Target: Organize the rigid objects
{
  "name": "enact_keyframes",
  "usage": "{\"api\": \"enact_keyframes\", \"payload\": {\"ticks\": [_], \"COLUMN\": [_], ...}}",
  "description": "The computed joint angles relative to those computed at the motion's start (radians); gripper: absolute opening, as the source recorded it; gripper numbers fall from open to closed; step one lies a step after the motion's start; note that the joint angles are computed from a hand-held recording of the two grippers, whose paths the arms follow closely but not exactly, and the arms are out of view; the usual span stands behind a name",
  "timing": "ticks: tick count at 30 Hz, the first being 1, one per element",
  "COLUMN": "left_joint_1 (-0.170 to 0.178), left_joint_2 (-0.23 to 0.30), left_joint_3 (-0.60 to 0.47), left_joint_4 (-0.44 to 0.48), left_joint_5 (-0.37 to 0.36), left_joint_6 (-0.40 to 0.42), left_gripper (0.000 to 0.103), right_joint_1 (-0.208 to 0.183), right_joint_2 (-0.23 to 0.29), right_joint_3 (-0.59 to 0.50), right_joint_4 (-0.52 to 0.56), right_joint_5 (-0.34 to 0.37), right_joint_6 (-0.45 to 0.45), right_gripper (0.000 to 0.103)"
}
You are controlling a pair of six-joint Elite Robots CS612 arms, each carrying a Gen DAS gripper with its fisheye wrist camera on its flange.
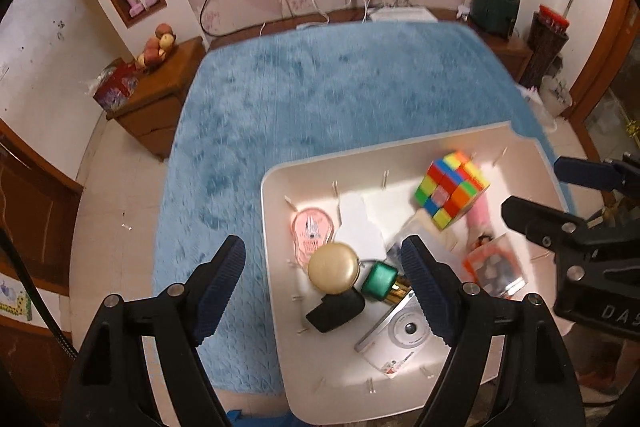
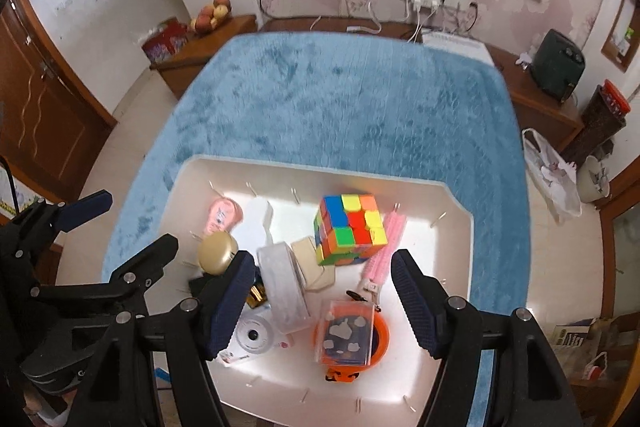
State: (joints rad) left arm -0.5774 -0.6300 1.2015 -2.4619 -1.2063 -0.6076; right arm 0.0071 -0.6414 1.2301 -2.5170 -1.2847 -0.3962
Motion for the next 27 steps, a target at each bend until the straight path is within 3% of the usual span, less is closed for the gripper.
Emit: {"api": "enact_keyframes", "payload": {"ticks": [5,13,21,27], "left_joint_1": [-0.002,0.002,-0.008,-0.009], "left_joint_2": [-0.027,-0.074,-0.109,-0.125], "left_joint_3": [0.013,0.048,0.091,0.118], "left_joint_4": [-0.011,-0.025,-0.086,-0.127], "left_joint_5": [0.037,0.04,0.089,0.088], "left_joint_6": [0.022,0.012,0.009,-0.009], "left_gripper": [0.083,0.083,0.083,0.083], "right_joint_1": [-0.001,0.005,0.013,0.016], "right_joint_2": [-0.036,-0.089,-0.123,-0.139], "right_joint_3": [0.033,0.086,0.13,0.152], "right_joint_4": [-0.037,-0.085,-0.153,-0.182], "right_joint_5": [0.027,0.008,-0.029,-0.048], "right_joint_6": [0.061,0.145,0.218,0.23], "right_gripper": [0.071,0.072,0.072,0.072]}}
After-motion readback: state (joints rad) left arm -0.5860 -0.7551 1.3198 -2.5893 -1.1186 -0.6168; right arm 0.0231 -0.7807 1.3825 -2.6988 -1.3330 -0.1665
